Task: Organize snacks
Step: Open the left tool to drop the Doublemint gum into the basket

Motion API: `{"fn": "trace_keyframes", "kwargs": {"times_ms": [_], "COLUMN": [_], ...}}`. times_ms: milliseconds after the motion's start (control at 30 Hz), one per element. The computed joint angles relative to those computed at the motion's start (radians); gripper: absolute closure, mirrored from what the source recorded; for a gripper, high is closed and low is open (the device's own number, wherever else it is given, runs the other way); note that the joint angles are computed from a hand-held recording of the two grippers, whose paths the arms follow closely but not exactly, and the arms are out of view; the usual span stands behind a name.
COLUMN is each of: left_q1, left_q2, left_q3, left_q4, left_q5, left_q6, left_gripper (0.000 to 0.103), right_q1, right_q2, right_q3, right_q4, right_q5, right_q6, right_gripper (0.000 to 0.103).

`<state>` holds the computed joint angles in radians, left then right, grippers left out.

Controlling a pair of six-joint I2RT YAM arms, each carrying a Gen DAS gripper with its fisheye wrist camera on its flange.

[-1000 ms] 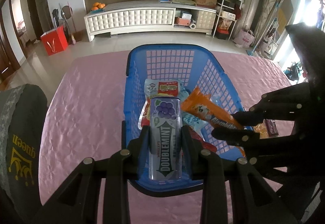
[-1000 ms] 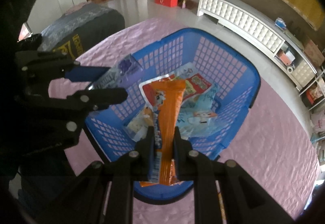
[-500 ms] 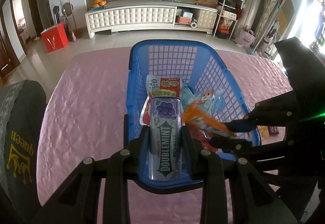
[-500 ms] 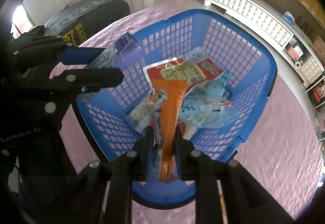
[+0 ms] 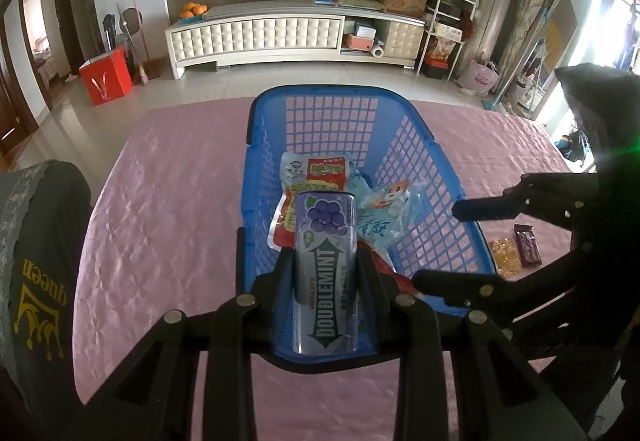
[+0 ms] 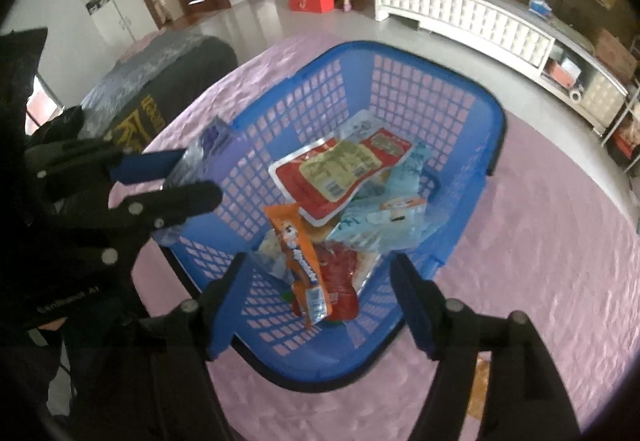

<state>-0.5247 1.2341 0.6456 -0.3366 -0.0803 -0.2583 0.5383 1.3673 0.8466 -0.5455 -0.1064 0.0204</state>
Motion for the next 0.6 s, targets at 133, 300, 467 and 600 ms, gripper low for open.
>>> {"fn": "trace_keyframes", "kwargs": {"times_ms": [133,300,467,600], "left_q1": [-0.025,-0.053,-0.089,-0.118], "left_q2": [0.004,0.038,0.092,0.157], "left_q3": [0.004,0.021,0.038,0.067], "left_q4": [-0.002,0.011,0.042,0.068], "left_q5": [-0.006,-0.001,0.015,0.021], "left_q6": [-0.004,-0.018,-0.018,-0.014], "left_gripper": [0.075,0.075,0.075,0.075], "right_q1": [0.036,-0.029,-0.121,-0.199], "right_q2": [-0.037,-0.077,-0.134,-0.161], "right_q3": [-0.008,-0.040,-0.094,-0.127], "right_q4": [-0.013,-0.013,-0.007,-0.009], "right_q5": [0.132,0.081,0.044,-0.014], "right_q6": [0.019,0.043,0.035,0.015], "right_gripper": [0.012,0.009,0.008,0.008]}}
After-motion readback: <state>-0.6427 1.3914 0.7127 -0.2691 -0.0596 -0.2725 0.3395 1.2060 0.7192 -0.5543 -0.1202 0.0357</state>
